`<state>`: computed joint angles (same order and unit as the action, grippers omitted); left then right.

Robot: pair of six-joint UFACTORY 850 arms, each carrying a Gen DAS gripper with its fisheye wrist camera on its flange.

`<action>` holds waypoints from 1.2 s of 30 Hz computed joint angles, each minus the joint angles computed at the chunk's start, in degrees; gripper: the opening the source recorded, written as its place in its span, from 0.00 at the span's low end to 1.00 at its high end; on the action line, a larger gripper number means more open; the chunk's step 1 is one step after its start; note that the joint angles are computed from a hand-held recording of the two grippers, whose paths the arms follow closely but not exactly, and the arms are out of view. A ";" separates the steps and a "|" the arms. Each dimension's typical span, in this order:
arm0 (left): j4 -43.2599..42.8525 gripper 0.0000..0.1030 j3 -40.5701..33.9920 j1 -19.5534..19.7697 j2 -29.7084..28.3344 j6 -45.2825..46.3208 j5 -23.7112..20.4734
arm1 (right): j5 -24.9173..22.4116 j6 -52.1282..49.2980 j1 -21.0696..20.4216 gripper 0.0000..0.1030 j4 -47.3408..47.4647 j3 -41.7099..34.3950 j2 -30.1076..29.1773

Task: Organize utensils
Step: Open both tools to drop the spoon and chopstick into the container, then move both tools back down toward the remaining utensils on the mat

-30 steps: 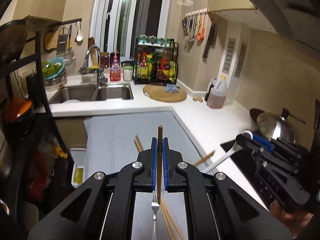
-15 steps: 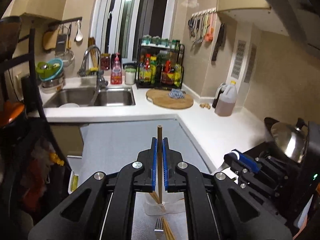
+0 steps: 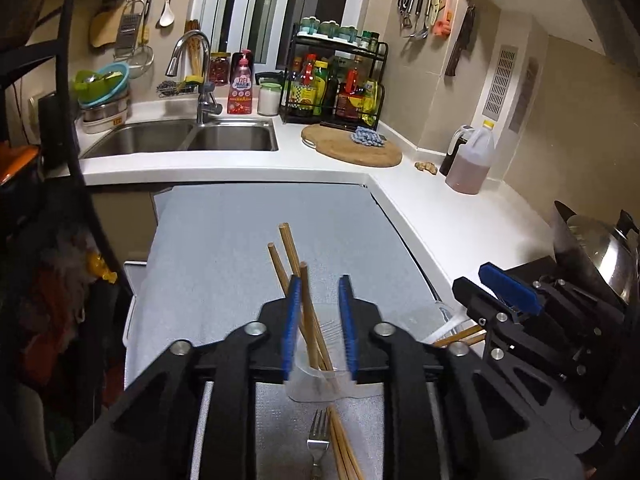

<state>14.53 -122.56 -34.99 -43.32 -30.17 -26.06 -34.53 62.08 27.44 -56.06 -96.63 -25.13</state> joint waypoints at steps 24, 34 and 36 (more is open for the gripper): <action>60.77 0.33 38.45 -4.72 25.76 -60.16 10.45 | -7.95 36.81 10.67 0.34 -30.41 25.36 21.41; 84.43 0.25 52.60 -7.07 29.67 -86.56 7.33 | -6.72 52.65 13.93 0.09 -36.40 39.25 26.91; 86.98 0.19 54.41 -7.57 29.31 -89.40 6.40 | -6.56 55.40 14.44 0.04 -36.83 41.57 26.77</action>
